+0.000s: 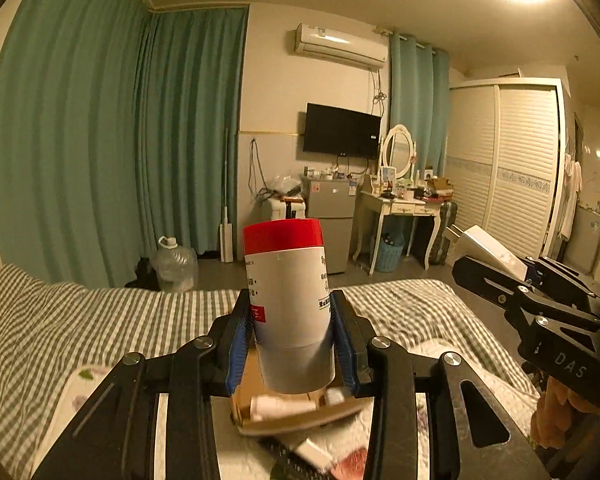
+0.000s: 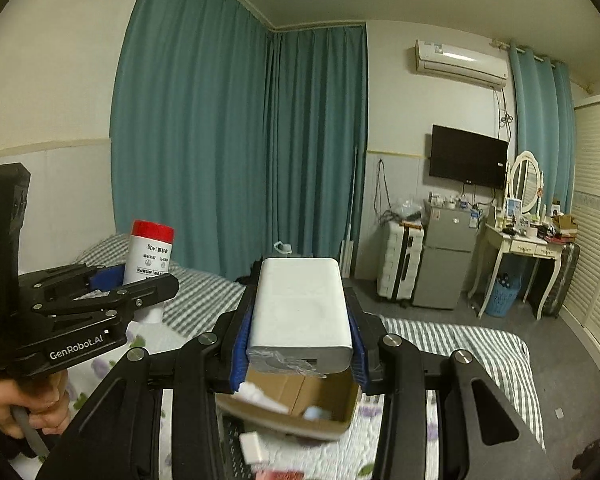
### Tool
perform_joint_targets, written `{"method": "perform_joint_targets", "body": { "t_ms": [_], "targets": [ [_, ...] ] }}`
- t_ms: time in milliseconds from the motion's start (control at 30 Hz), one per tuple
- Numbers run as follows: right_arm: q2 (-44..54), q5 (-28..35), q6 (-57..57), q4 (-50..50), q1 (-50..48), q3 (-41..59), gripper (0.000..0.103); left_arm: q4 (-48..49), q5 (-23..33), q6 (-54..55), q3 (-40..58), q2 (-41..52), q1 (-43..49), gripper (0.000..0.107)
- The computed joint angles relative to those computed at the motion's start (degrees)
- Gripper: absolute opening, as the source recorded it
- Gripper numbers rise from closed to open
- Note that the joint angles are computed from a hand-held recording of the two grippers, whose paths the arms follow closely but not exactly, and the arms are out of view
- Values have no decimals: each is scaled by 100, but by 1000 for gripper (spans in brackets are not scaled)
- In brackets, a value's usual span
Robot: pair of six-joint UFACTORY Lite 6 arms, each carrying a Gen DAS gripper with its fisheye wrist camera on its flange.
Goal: Organize rigid objects
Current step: 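Carry the red-capped bottle with the left gripper while the right carries the white charger over the box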
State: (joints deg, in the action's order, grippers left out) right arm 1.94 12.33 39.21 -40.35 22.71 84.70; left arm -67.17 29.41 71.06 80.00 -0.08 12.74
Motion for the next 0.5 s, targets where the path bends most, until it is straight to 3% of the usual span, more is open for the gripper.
{"method": "perform_joint_targets", "body": {
  "t_ms": [133, 333, 500],
  "targets": [
    [848, -160, -525, 494, -217, 875, 40, 161, -83, -307, 1005, 982, -201, 38],
    [2369, -202, -2681, 2713, -545, 2292, 40, 473, -186, -714, 2278, 2401, -413, 38],
    [3868, 100, -4052, 3855, -731, 3705, 40, 1077, -188, -1300, 3476, 3744, -556, 38]
  ]
}}
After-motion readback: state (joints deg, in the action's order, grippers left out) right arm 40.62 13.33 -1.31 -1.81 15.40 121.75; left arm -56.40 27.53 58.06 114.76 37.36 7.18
